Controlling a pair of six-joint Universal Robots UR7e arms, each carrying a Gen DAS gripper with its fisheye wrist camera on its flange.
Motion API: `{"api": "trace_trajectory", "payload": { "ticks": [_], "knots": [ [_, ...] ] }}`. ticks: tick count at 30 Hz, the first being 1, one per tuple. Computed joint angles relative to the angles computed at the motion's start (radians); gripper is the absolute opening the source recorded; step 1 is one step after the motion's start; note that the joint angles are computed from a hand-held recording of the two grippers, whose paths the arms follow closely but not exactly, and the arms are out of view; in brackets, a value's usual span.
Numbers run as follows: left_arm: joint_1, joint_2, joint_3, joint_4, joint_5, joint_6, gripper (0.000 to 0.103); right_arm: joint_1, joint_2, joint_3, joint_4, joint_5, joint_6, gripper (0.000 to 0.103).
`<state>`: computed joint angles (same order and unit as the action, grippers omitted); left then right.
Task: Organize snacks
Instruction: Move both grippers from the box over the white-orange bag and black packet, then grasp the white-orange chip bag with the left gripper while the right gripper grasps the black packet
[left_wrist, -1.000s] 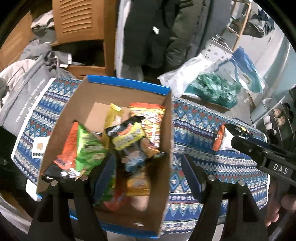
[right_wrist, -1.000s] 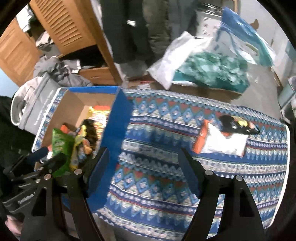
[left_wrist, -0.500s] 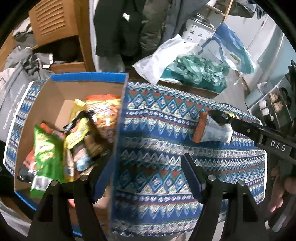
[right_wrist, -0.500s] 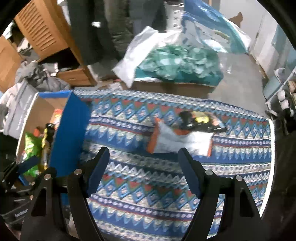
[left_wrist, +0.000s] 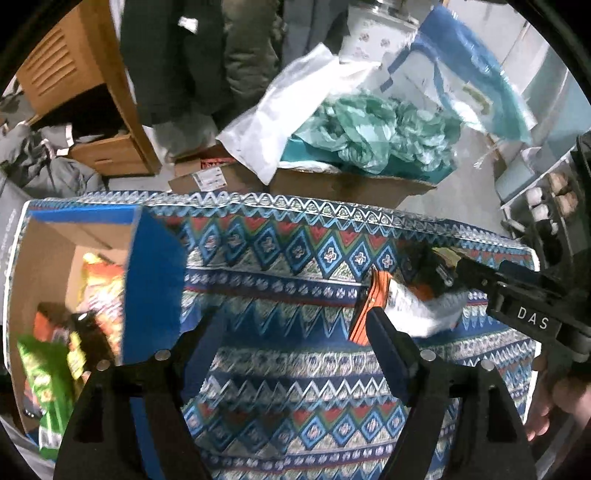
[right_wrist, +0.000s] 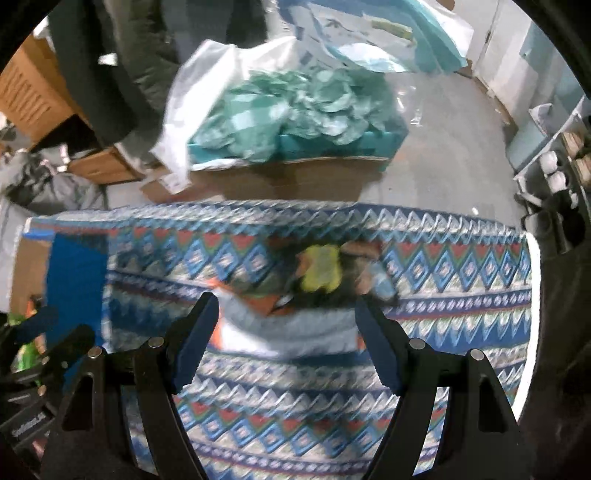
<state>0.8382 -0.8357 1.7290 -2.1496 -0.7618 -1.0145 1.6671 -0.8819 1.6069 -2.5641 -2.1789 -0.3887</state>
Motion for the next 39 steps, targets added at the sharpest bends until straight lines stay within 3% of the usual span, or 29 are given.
{"api": "trace_trajectory", "payload": {
  "ticks": [8, 16, 24, 31, 39],
  "knots": [
    [0.049, 0.088, -0.072, -0.041, -0.066, 0.029, 0.079, -0.036, 0.093, -0.099, -0.004, -0.051, -0.070, 0.077],
    [0.072, 0.135, -0.091, -0.042, -0.107, 0.029, 0.079, -0.063, 0.098, -0.080, 0.037, -0.070, -0.074, 0.077],
    [0.059, 0.157, -0.067, -0.036, -0.130, 0.022, 0.079, -0.095, 0.014, 0.009, 0.143, -0.052, 0.054, 0.077],
    [0.023, 0.164, -0.021, -0.019, -0.147, 0.021, 0.079, -0.135, -0.105, 0.134, 0.235, 0.033, 0.215, 0.077],
    [-0.006, 0.161, 0.038, -0.036, -0.165, 0.011, 0.079, -0.172, -0.229, 0.273, 0.219, 0.074, 0.243, 0.077]
  ]
}}
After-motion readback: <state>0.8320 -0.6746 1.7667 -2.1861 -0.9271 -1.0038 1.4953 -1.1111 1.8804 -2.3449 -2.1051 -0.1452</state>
